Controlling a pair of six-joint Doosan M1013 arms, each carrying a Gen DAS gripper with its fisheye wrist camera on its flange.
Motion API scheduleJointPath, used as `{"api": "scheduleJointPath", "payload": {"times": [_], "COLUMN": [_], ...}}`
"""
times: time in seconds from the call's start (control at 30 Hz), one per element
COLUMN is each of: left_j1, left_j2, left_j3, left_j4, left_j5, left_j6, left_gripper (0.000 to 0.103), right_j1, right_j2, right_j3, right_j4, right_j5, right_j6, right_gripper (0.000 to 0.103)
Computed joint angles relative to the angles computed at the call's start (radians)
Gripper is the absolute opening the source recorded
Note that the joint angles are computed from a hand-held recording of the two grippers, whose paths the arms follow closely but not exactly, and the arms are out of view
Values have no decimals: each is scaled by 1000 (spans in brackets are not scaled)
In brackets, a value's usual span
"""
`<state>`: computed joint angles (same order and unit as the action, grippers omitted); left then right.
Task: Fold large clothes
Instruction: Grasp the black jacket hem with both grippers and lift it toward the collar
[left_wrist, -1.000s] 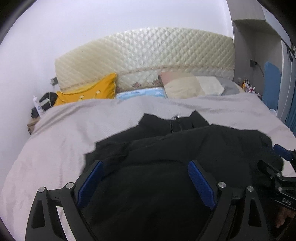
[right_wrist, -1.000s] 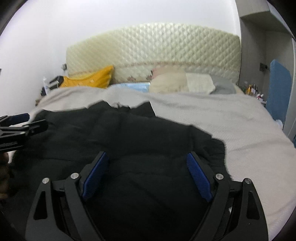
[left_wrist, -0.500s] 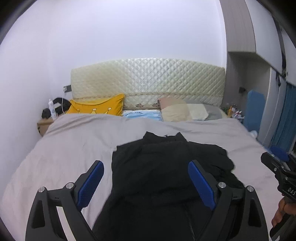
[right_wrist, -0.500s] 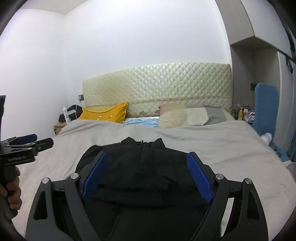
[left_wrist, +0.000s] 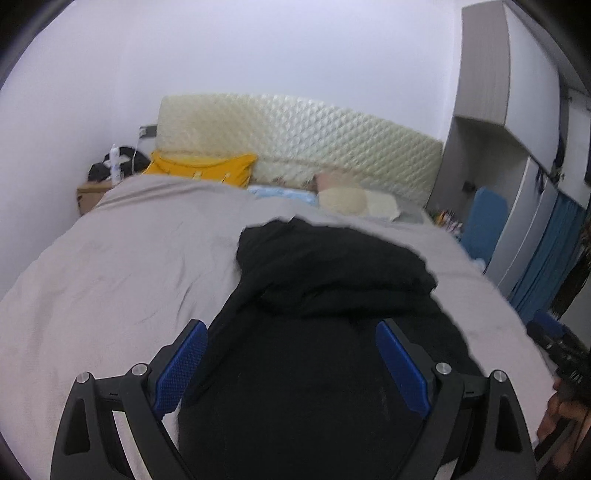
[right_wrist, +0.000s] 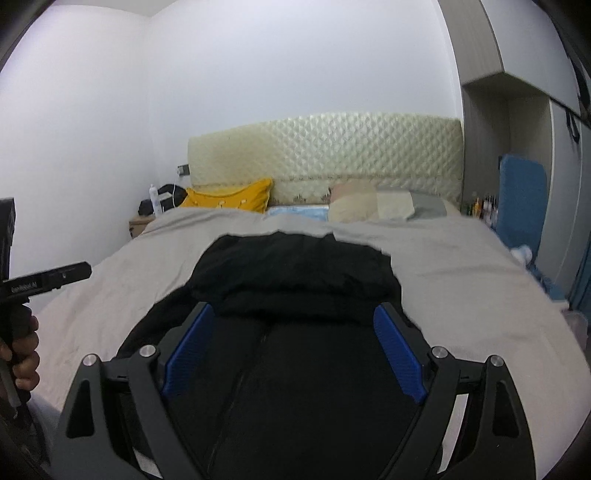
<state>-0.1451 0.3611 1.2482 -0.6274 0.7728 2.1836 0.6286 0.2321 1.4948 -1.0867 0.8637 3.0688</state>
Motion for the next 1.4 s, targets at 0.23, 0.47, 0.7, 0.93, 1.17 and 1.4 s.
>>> {"api": "scheduleJointPath", "payload": {"times": [0.23,0.47,0.7,0.93,1.17,1.4], "left_j1": [24,29,53,62,92,122], "left_j2": [69,146,231,261,278,269], "left_j3": [-40,-95,-163,-182,-196,-188], "left_j4": [12,87,83,134,130,182], "left_j5": [144,279,462,481,468,433], "left_j6": [-77,-183,-285,-387,-483,-619], "left_gripper": [93,93,93,93,93,93], "right_j1": [-34,-112,-149,-188,-209,-249], "right_j2": [4,-20,-45,-43,-34,-69], "right_j3": [46,118,177,203,209,306], "right_j4": [174,466,485,597,668,824], "right_j5": [-22,-170,-175,-125,46,-158], "right_j6": [-87,-165,51,142,332,391], "right_gripper": [90,90,97,103,103,103]}}
